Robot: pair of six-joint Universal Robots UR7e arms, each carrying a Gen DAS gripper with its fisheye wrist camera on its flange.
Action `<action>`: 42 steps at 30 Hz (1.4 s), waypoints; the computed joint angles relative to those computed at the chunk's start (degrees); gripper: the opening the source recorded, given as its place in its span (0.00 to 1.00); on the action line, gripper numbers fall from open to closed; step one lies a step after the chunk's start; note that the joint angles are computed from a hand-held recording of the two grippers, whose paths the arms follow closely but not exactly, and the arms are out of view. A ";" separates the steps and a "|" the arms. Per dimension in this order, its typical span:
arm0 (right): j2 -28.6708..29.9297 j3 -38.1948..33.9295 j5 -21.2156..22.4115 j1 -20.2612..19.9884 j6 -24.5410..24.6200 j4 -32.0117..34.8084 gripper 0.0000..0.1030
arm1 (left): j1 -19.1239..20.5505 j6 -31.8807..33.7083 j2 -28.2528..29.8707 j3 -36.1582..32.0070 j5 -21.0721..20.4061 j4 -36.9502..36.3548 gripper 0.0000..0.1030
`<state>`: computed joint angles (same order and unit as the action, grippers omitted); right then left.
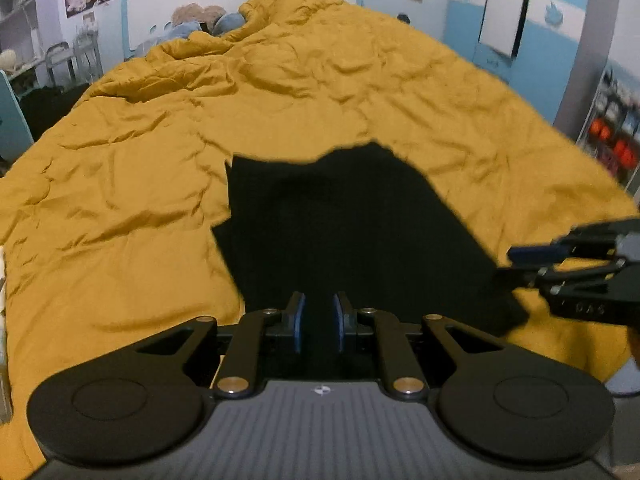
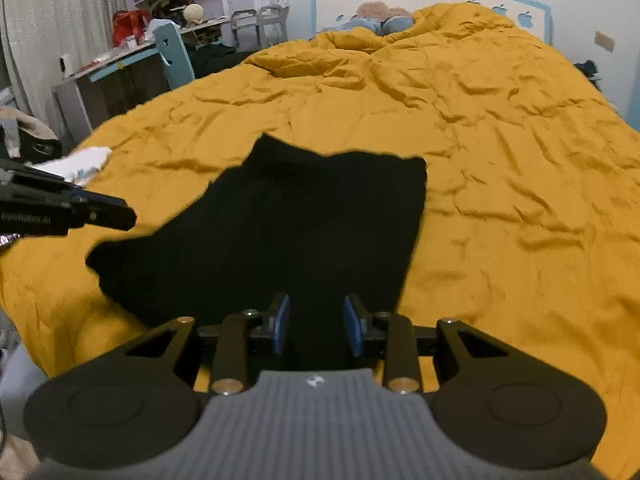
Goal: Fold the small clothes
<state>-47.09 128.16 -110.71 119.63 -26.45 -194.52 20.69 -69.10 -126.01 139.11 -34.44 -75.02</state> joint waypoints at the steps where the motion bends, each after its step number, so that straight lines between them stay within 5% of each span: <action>1: 0.90 1.09 -1.42 0.23 -0.35 -2.31 0.26 | 0.14 -1.50 0.34 0.46 -0.46 1.42 0.16; 5: 3.96 2.52 -4.84 -0.56 0.26 -4.60 0.26 | 3.65 -4.42 0.78 2.41 -1.85 2.43 0.12; 12: 11.10 5.08 -2.02 -5.79 -2.94 -16.76 0.26 | 7.69 -1.49 -2.87 9.45 0.60 -6.37 0.11; 17: 9.38 4.03 -2.95 -4.94 -0.62 -12.20 0.26 | 5.72 -4.35 -3.54 9.04 0.47 -2.64 0.11; 22: 3.67 3.42 -3.42 -1.96 2.88 -6.07 0.31 | -3.52 -14.50 -5.65 5.53 -0.33 10.39 0.17; 26: -0.70 4.82 -2.16 1.21 2.03 -10.74 0.53 | -14.11 -30.39 -3.79 1.01 1.44 26.98 0.31; 29: -3.33 5.23 -1.84 4.08 1.06 -12.41 0.62 | -19.96 -41.19 0.86 -1.66 2.90 36.91 0.55; 31: -3.53 5.53 -3.00 6.53 -0.56 -15.56 0.70 | -22.46 -44.32 3.00 -2.51 3.79 39.07 0.88; 32: -3.38 5.97 -3.33 7.70 -1.56 -18.39 0.75 | -23.42 -44.36 3.40 -2.62 3.99 38.87 0.92; 35: -2.56 7.82 -3.34 9.98 -2.45 -27.19 0.79 | -26.14 -49.20 7.06 -3.16 2.66 39.59 0.98; 37: -2.19 8.07 -7.06 12.32 -0.80 -29.02 0.79 | -27.66 -55.63 11.40 -3.70 -0.01 41.68 0.99; 42: -4.46 10.38 -11.49 15.23 5.61 -24.14 0.80 | -30.20 -62.35 17.30 -4.32 -4.92 42.86 1.00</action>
